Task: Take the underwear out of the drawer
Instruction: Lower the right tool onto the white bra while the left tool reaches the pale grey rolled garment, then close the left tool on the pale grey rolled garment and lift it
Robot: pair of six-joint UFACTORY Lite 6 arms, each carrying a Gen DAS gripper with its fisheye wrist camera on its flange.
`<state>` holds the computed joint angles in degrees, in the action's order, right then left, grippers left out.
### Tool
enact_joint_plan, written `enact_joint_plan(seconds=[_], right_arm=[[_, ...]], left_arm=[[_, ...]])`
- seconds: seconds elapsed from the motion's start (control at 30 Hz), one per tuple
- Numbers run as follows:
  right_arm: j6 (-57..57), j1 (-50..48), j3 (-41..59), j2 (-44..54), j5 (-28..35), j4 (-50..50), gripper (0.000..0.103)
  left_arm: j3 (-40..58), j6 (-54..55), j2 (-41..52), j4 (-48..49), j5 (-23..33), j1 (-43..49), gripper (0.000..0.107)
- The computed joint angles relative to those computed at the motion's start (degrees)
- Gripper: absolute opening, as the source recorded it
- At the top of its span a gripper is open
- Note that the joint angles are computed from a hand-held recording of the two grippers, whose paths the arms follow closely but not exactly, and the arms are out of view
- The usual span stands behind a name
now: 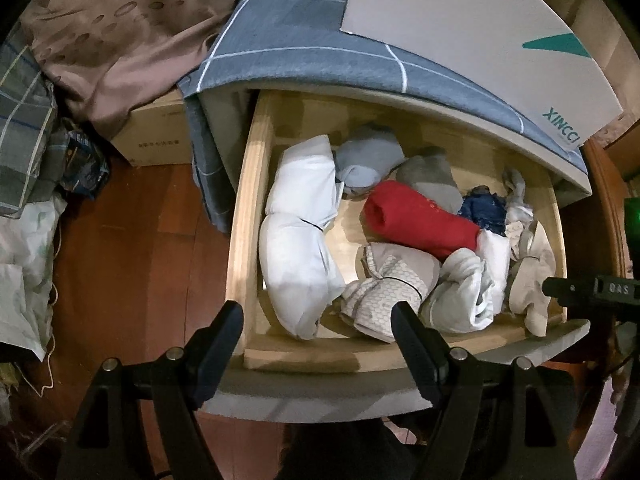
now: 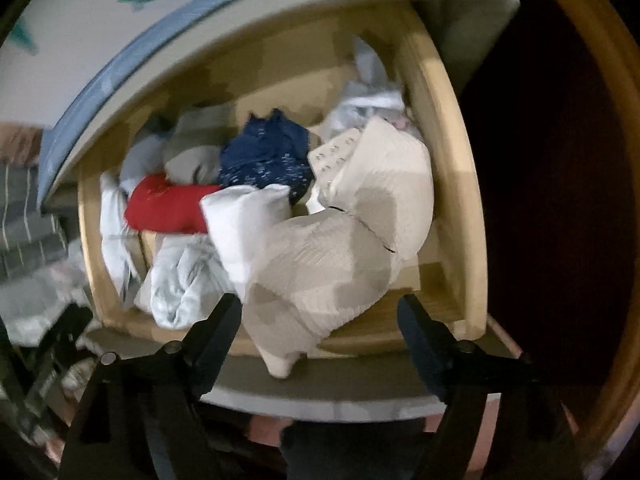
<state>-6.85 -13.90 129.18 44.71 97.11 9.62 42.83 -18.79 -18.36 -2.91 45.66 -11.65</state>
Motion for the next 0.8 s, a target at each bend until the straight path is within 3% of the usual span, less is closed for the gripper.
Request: enact_joint_plan(seconds=[0.47,0.6,0.8], right_arm=[[9.1,-0.2,1.0,6.1,-5.8,-1.7,0.080],[6.9,0.7,-5.2,3.2,-10.9,-4.1,0.069],[1.1,2.1,-18.3,-4.1,-20.9,-9.4,0.066]], left_arm=[[0.6,2.7,4.4,-1.8,-3.0,2.1,0.078],[1.1,4.5,5.9,-3.8,-3.8,2.9,0.078],[2.7,6.4,8.9,-6.6,-4.5,3.5,0.078]])
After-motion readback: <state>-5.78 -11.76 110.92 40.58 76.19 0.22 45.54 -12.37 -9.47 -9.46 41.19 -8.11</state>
